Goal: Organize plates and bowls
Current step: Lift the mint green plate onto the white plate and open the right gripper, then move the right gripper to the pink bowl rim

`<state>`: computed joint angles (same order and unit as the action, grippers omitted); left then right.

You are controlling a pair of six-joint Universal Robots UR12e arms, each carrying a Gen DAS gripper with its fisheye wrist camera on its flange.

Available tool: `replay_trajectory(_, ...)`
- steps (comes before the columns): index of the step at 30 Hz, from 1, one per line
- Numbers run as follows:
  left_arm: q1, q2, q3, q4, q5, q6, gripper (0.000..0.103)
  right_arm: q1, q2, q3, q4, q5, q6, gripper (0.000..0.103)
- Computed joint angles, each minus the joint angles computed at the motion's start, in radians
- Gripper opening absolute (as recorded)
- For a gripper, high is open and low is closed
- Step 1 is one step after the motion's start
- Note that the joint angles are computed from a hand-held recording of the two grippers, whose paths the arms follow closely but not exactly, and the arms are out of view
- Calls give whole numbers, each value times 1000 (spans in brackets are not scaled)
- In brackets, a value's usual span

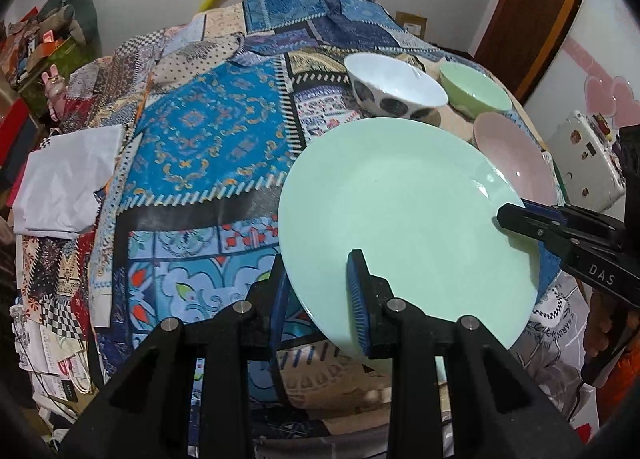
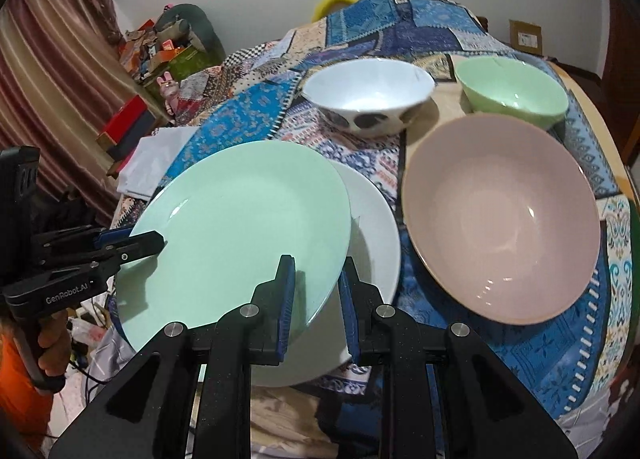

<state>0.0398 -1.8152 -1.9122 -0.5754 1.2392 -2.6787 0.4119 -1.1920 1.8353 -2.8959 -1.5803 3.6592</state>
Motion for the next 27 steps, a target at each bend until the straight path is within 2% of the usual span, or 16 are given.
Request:
replay_trajectory(18,-38,-52,31,-43,54,0,29,-19,5,22,9,44,43,20)
replay_trajectory(23,-44,-56,30,-21,69,2,30,-19,10,14,14,43,39,20)
replay_trajectory(27,-56,-63,28,9,115,12,30,-17,10,12,23,39,30,20)
